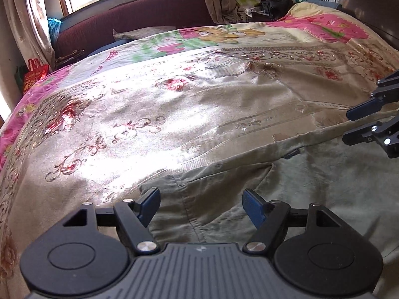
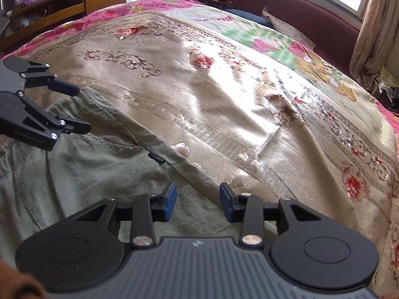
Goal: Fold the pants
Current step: 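Grasp the pants waistband edge with the left tool while the right tool grasps beside it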
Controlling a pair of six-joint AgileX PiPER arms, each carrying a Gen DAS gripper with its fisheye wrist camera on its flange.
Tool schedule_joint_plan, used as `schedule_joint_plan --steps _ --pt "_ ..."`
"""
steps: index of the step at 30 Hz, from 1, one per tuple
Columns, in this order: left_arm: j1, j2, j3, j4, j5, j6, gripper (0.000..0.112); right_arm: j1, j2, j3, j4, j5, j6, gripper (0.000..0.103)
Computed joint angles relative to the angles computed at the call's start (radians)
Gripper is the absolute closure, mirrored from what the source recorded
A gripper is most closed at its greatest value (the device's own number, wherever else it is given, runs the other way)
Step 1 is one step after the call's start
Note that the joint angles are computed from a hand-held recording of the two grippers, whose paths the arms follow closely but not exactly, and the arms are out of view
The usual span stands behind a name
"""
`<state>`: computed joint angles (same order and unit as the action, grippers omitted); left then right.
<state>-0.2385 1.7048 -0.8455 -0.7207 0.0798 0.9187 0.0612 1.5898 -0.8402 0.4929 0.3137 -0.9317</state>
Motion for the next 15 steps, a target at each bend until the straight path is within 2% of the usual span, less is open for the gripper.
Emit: schedule_joint_plan --steps 4,6,8,12,15 --pt "0.080 0.094 -0.128 -0.127 0.142 0.208 0.026 -0.030 0.094 -0.102 -0.018 0.084 -0.033 0.064" --pt "0.104 0.153 -0.210 -0.045 0.234 0.148 0.026 -0.038 0.139 -0.146 -0.038 0.123 -0.041 0.064" --pt "0.120 0.188 -0.262 0.000 0.310 0.152 0.026 -0.047 0.179 -0.186 -0.051 0.170 -0.051 0.064" --pt "0.146 0.224 -0.308 0.011 0.386 0.213 0.027 -0.047 0.242 -0.242 -0.097 0.216 -0.103 0.064" --pt "0.165 0.243 -0.355 0.056 0.452 0.198 0.029 -0.064 0.276 -0.295 -0.065 0.258 -0.141 0.065"
